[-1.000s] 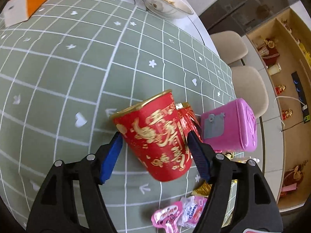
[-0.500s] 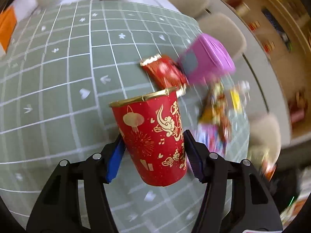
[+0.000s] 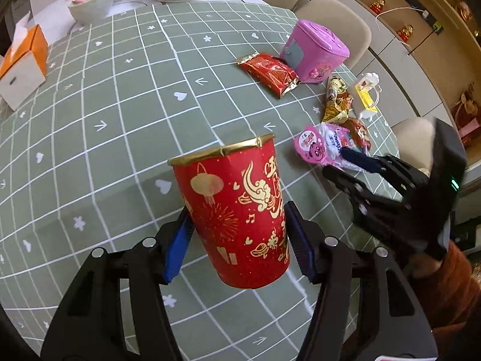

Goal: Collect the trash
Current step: 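Grasp the pink lollipop stick with the right tool and lift it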

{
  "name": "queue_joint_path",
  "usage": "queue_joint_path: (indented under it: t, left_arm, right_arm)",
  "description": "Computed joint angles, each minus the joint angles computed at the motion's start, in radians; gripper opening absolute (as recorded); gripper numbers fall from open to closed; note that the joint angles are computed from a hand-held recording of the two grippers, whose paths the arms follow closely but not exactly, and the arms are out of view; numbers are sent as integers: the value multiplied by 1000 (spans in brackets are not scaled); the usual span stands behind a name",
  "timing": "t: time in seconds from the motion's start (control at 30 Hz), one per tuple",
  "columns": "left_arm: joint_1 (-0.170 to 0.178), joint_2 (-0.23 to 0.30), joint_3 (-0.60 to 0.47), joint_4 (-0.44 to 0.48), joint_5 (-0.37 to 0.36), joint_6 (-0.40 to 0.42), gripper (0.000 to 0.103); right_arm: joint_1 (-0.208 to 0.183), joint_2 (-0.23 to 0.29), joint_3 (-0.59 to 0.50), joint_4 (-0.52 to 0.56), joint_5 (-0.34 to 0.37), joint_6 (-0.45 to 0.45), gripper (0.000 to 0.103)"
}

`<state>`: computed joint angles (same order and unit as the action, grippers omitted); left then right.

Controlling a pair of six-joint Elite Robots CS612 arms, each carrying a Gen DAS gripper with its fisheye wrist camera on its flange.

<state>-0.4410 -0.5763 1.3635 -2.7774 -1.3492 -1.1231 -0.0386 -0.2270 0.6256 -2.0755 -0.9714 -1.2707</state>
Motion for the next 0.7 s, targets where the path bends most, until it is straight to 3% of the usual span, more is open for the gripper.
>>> queue_joint_path:
  t: [0.13,0.3,0.43,0.63,0.7]
  left_arm:
    - [-8,-6,5,-8,15,23,57]
    - [-22,0,-17,-8,41,94,57]
    - [-28,12,-43,-16,42,144,58]
    - [-31,32,-83,-22,13,207,58]
    - [-32,36,-92,-15,9,217,58]
  right_arm:
    - [-4,-12,27,-25,-27,40,26]
    - [-35,-46,93,-51,-67,99,25]
    - [-67,-61,127,-82,-98,197,24]
    - [-98,-84,174,-85,-54,224,24]
    - [-100,-84,174,-74,-42,224,29]
